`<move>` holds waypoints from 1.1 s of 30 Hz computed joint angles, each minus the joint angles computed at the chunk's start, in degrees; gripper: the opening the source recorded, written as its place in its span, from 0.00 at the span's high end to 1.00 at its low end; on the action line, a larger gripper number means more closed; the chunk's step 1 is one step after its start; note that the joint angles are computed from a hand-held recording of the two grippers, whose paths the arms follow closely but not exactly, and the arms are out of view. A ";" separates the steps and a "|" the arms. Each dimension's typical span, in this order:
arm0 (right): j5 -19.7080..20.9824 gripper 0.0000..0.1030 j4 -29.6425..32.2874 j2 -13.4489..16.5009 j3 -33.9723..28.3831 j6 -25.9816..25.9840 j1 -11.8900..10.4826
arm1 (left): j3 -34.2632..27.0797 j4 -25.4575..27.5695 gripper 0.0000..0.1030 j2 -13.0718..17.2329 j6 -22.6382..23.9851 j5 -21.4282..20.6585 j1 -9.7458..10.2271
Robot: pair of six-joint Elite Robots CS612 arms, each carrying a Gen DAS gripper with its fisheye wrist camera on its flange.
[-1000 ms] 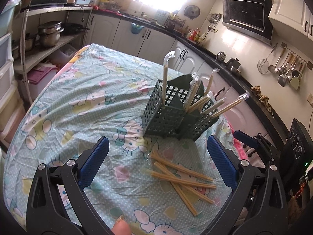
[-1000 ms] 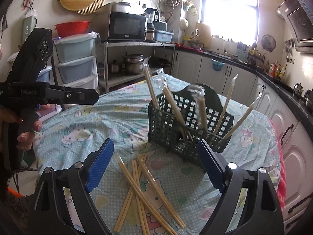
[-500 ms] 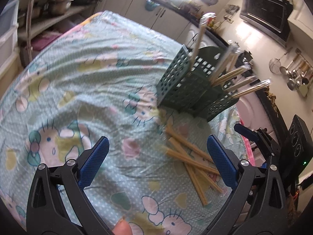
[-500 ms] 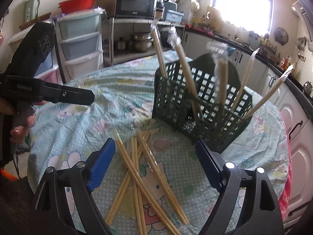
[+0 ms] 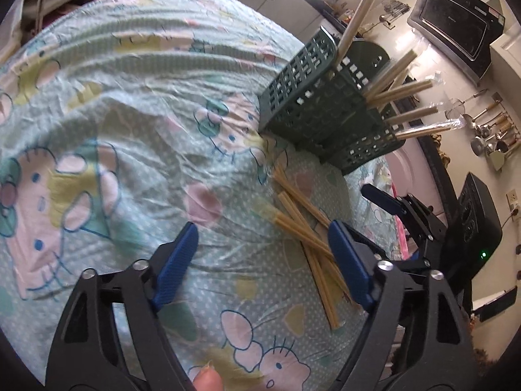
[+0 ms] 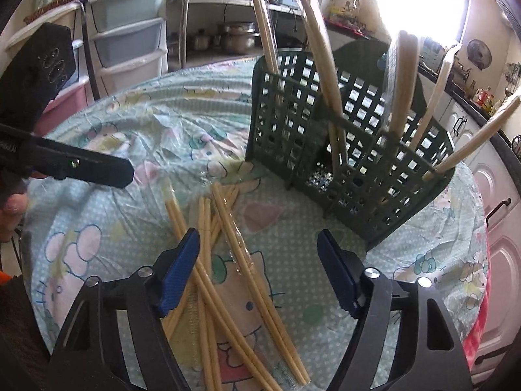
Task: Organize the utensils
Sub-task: 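Lower both open tools onto the remaining chopsticks on the cloth, then close the left tool on chopsticks while the right tool closes on chopsticks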
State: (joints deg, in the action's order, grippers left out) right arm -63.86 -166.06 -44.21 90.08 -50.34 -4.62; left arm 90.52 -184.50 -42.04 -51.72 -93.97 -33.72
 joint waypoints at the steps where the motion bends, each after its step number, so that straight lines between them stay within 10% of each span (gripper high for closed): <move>1: -0.29 0.35 0.34 0.17 -0.27 -0.27 0.09 | -0.25 -0.18 0.35 0.26 -0.30 -0.61 0.06; 23: -2.89 0.52 8.58 2.30 -5.47 -4.82 2.42 | -4.64 -4.75 0.79 4.92 -7.42 -8.16 1.59; 33: -2.49 0.76 12.17 2.75 -6.79 -6.05 3.43 | -4.59 -5.18 0.85 5.10 -7.36 -8.98 1.78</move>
State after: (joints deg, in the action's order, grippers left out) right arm -66.35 -153.89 -41.46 83.29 -56.39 -1.18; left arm 85.93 -189.67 -36.94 -59.08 -102.95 -31.94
